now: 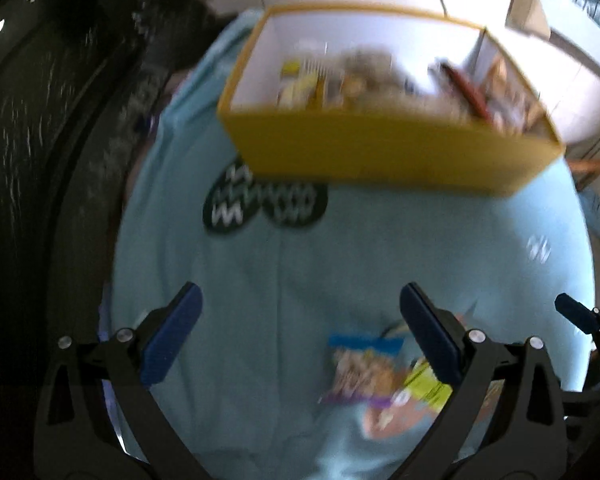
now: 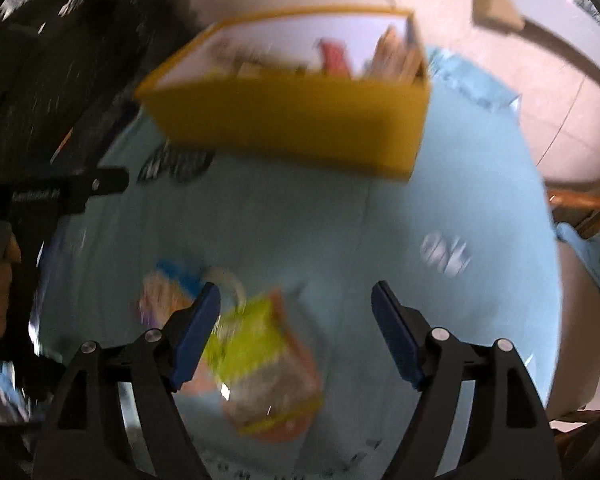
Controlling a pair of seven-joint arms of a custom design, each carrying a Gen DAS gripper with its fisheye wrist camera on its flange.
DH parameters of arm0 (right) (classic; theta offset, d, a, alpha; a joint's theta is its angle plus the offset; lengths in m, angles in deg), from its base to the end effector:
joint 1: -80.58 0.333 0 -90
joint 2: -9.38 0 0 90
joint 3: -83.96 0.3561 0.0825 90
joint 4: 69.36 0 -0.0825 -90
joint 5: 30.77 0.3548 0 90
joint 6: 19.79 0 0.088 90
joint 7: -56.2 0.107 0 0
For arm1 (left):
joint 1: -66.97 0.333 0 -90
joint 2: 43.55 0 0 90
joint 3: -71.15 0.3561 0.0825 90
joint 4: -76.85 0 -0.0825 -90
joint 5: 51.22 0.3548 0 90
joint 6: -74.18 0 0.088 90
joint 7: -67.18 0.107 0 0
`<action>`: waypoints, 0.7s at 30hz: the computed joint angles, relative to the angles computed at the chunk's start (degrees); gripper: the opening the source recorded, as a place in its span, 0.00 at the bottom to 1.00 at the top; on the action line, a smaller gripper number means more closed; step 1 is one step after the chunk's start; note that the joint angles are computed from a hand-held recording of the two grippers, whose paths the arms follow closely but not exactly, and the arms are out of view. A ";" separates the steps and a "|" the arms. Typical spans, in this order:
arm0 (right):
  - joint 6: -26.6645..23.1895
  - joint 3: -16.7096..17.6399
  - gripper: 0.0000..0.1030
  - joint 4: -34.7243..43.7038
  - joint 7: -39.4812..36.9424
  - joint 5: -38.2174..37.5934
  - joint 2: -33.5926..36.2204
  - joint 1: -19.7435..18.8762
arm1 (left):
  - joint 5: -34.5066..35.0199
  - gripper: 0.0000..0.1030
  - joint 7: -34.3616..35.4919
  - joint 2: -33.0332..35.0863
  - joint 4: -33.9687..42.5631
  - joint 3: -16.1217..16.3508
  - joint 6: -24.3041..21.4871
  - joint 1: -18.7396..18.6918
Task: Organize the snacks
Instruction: 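Grasp the blue puff bag with left tool while right tool grasps green seed bag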
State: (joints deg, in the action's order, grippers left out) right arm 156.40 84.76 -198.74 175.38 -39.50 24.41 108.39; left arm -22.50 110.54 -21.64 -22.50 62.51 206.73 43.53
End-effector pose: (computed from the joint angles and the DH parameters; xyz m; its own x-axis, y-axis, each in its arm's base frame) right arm 0.5000 0.2862 0.3699 0.1826 -0.9666 -0.1798 -0.8655 -0.0713 -0.4958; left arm 0.5739 -0.3336 0.4353 -0.0065 -0.9898 -0.1421 -0.9297 0.0583 -0.3636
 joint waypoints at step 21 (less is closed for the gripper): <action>-2.79 -7.59 0.73 2.98 -0.58 -12.05 8.08 11.86 | -4.45 0.98 -0.98 -2.17 -12.63 -2.16 -0.07 0.70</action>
State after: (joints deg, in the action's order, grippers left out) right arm 153.60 77.17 -195.77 174.79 -51.55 32.50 120.25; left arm -26.95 109.56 -23.80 -35.13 60.35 206.65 44.22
